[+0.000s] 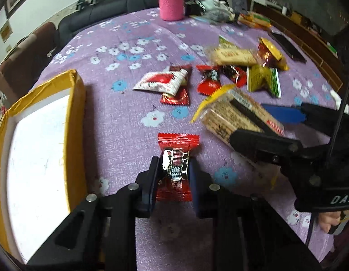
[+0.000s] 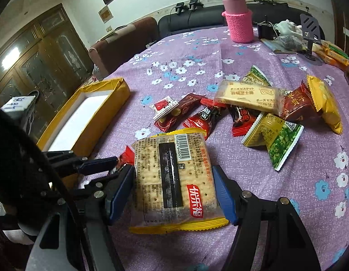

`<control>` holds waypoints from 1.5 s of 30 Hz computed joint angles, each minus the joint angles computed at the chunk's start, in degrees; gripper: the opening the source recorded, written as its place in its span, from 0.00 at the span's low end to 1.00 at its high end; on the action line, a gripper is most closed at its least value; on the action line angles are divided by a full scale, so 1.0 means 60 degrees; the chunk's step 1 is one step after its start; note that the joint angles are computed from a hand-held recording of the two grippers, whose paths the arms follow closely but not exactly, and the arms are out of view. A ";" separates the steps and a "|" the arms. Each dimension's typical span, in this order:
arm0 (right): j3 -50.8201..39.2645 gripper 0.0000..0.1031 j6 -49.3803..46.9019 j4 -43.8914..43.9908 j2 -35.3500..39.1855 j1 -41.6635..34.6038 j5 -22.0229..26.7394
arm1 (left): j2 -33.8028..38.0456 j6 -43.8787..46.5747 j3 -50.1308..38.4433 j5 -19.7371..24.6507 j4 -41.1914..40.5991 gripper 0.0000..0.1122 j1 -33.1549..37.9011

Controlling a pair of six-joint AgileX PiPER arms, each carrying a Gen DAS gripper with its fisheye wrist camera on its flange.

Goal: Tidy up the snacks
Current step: 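Carry both snacks over the yellow-rimmed tray and open both tools to drop them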

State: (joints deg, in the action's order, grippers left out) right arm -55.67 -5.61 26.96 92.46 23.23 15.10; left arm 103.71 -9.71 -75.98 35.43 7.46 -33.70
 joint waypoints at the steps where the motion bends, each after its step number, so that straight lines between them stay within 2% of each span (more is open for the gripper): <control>1: 0.0011 0.67 -0.0057 0.0064 -0.0002 -0.0007 -0.0014 | -0.0190 0.0028 0.0204 -0.0176 -0.0171 0.24 0.0114; 4: 0.0067 0.67 -0.0298 0.0331 -0.0034 -0.0038 -0.0068 | -0.0800 0.0375 0.0701 -0.0487 -0.0989 0.24 0.0490; 10: 0.0310 0.67 -0.1200 0.1330 -0.0215 -0.0003 -0.0410 | -0.2835 0.1471 0.2309 -0.1107 -0.2637 0.24 0.1795; 14: 0.0227 0.67 0.0353 0.0189 -0.0499 0.0355 -0.0496 | -0.3793 0.2558 0.3164 -0.1075 -0.3591 0.24 0.3330; 18: -0.0330 0.67 0.1620 -0.0680 -0.0818 0.1169 -0.0276 | -0.4214 0.3618 0.3725 -0.1140 -0.4335 0.24 0.4728; 21: -0.1495 0.67 0.3402 -0.2563 -0.0437 0.2084 0.0295 | -0.4235 0.4143 0.4044 -0.1323 -0.4671 0.24 0.5557; 24: -0.2837 0.67 0.3604 -0.2795 0.0493 0.2709 0.0958 | -0.4114 0.4604 0.4233 -0.1409 -0.4938 0.24 0.6170; 33: -0.7027 0.67 0.4396 -0.3440 0.3872 0.3817 0.3039 | -0.3539 0.6424 0.4146 -0.0997 -0.6385 0.24 0.7613; 38: -0.8880 0.66 0.4875 -0.4141 0.5115 0.4185 0.4118 | -0.3403 0.8262 0.4104 -0.0292 -0.8285 0.25 0.8458; 42: -0.9715 0.66 0.5192 -0.4711 0.5632 0.4440 0.4677 | -0.3427 0.9319 0.4127 0.0395 -0.9488 0.28 0.8972; 45: -1.0115 0.66 0.5225 -0.4747 0.5890 0.4508 0.4985 | -0.3592 0.9979 0.4188 0.1021 -1.0374 0.38 0.9502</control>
State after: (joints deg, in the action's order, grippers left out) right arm -116.36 25.74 -1.52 127.80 50.27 45.00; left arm 82.15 50.17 -50.85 41.56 -54.79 23.31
